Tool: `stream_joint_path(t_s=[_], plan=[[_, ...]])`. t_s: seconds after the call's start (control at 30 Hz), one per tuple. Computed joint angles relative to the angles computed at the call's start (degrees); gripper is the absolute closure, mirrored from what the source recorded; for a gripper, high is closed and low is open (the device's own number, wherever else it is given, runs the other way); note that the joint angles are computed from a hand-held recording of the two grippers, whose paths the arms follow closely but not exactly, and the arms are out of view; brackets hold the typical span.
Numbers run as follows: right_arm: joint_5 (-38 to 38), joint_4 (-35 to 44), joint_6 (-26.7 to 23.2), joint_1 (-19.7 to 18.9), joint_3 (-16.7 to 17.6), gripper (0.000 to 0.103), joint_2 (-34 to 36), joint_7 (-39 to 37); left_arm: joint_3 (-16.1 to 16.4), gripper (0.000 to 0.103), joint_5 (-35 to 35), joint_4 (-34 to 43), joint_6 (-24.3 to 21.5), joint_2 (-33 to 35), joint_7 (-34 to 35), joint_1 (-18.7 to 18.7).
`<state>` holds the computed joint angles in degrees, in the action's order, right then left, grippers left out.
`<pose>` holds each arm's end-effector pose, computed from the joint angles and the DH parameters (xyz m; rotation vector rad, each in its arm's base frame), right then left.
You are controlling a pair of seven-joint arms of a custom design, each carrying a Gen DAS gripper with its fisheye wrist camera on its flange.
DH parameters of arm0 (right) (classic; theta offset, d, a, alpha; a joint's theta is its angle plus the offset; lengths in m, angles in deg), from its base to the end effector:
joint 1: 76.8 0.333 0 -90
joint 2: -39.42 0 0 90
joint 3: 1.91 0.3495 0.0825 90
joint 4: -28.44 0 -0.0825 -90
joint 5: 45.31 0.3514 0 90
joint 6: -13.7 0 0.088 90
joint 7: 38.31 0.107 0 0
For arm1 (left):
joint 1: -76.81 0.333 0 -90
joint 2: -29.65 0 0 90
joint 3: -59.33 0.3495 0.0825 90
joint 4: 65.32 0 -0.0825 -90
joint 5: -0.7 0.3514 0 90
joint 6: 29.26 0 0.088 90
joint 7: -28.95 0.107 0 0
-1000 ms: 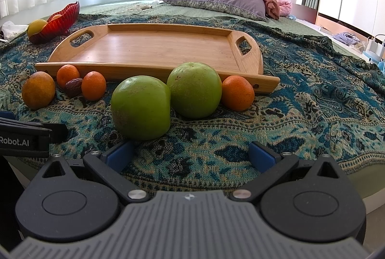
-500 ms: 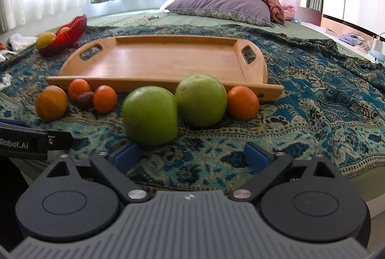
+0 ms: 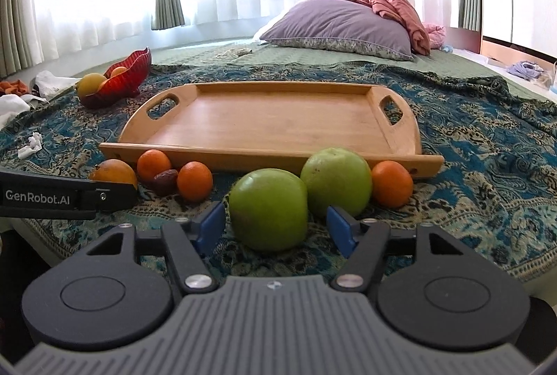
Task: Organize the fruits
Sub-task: 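Grasp the large brown citrus with the left tool while the right tool grasps a green apple, then carry the brown citrus onto the tray with the left tool while the right tool carries the green apple there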
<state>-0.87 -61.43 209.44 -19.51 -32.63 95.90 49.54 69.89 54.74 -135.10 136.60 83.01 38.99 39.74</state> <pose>0.6290 0.3681 0.2834 -1.6220 1.4927 -0.8043 0.6585 -0.4442 0.3126 -1.6725 1.7501 -0.9540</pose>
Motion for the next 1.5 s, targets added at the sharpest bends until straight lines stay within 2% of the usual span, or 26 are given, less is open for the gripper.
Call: stream_joint_path(t_s=[0.23,0.3,0.4,0.6,0.73,0.83,0.93,1.07,1.17,1.3,1.5], plan=[[-0.28,2.31,-1.85,1.19,-2.68,0.034,2.28,2.19,0.13,0.038,-0.46,1.77,0.00,1.65,0.83,0.37],[-0.87,2.97,-3.60,2.31,-4.90,0.036,3.49,3.92,0.69,0.040,-0.31,2.11,-0.11,1.99,0.65,0.05],[-0.96,3.73,-7.07,5.63,-10.79,0.038,6.60,8.48,1.49,0.041,0.43,2.62,-0.31,2.48,0.44,-0.42],[-3.11,3.39,-6.44,7.86,-14.51,0.038,9.33,14.89,0.25,0.041,-0.80,3.48,-0.99,3.50,1.39,0.40],[-5.73,3.70,-6.46,7.76,-15.08,0.039,9.94,17.84,1.53,0.045,-0.42,3.83,-0.36,4.02,0.25,-0.22],[-7.37,4.02,-6.85,8.57,-17.04,0.040,11.34,20.48,3.20,0.054,0.65,3.98,-0.65,4.17,-1.83,-1.24],[-7.97,3.55,-7.60,10.31,-19.96,0.046,12.97,24.12,3.82,0.054,1.97,3.49,-0.42,3.77,-4.08,-1.58],[-9.03,2.05,-5.11,9.36,-17.75,0.047,11.07,25.54,4.48,0.055,4.23,2.80,-0.97,3.13,-6.51,-2.30],[-8.12,0.60,-1.43,8.57,-15.41,0.047,9.35,23.70,5.63,0.055,7.43,2.24,-1.02,2.46,-9.45,-3.24],[-7.00,-0.41,3.64,6.04,-10.42,0.048,6.53,20.95,5.29,0.055,10.88,3.27,-1.30,2.20,-11.72,-3.03],[-1.72,0.10,6.39,6.50,-10.48,0.048,6.99,17.73,3.35,0.055,12.54,6.48,-2.07,3.05,-11.14,-1.59]])
